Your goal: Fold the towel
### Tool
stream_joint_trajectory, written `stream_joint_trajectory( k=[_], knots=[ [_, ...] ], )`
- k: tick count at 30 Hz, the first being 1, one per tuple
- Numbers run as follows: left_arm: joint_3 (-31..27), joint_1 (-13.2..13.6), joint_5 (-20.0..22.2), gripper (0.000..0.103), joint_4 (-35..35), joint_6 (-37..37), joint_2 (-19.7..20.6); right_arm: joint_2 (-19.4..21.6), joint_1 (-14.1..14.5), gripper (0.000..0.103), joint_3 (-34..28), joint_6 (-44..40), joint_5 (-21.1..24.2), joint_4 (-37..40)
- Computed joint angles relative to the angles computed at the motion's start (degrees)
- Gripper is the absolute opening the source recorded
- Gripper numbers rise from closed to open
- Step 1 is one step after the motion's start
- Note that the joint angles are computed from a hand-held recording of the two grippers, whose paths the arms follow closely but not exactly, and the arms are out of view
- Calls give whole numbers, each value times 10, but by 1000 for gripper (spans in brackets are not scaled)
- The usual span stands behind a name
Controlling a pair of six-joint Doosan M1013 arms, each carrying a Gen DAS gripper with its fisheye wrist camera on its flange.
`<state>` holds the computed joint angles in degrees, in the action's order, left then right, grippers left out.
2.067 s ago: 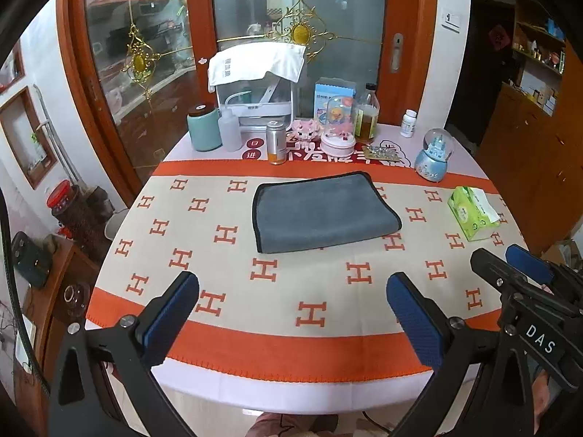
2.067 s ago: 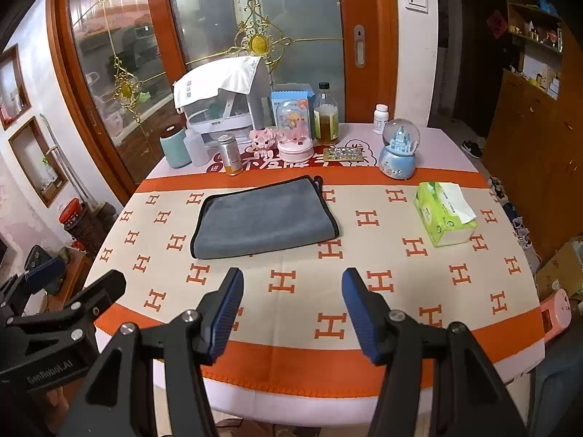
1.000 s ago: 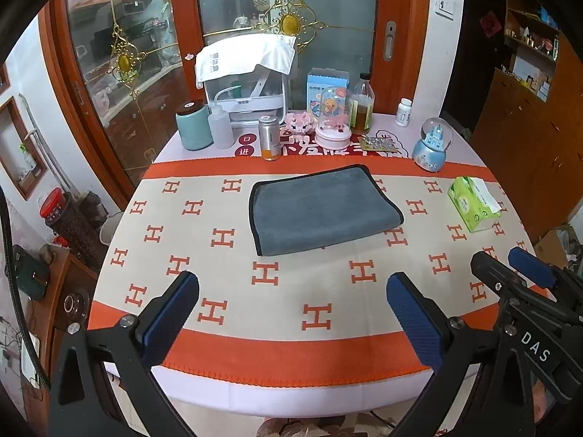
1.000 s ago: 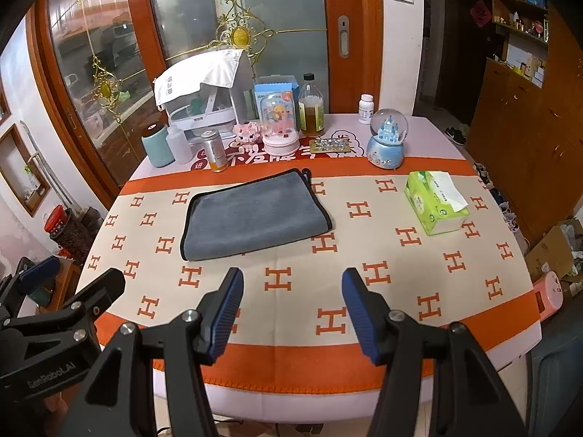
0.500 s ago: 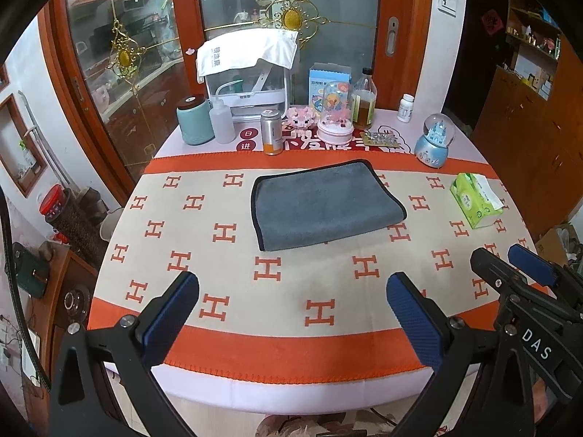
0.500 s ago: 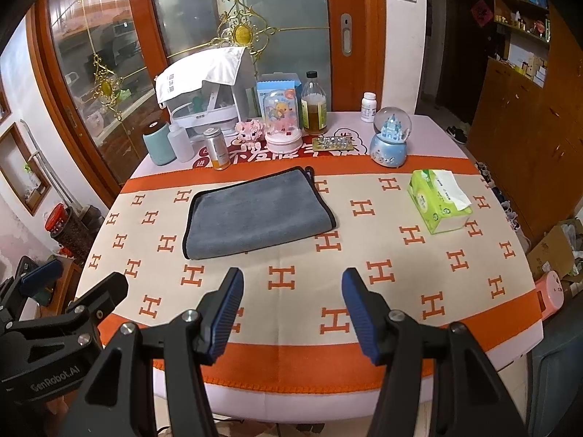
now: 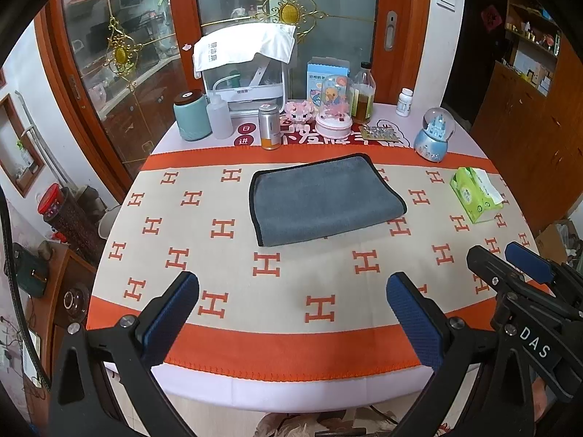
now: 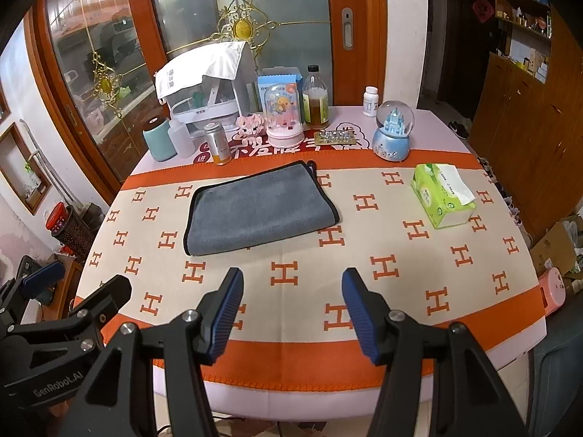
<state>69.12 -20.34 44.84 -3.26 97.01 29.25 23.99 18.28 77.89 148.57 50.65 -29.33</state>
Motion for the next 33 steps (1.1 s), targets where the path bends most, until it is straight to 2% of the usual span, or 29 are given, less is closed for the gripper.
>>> stream_joint_trajectory(
  k=[33],
  knots=[
    [-4, 1, 7, 102, 1, 0, 4, 5, -1, 57, -4, -6, 1, 11]
  ],
)
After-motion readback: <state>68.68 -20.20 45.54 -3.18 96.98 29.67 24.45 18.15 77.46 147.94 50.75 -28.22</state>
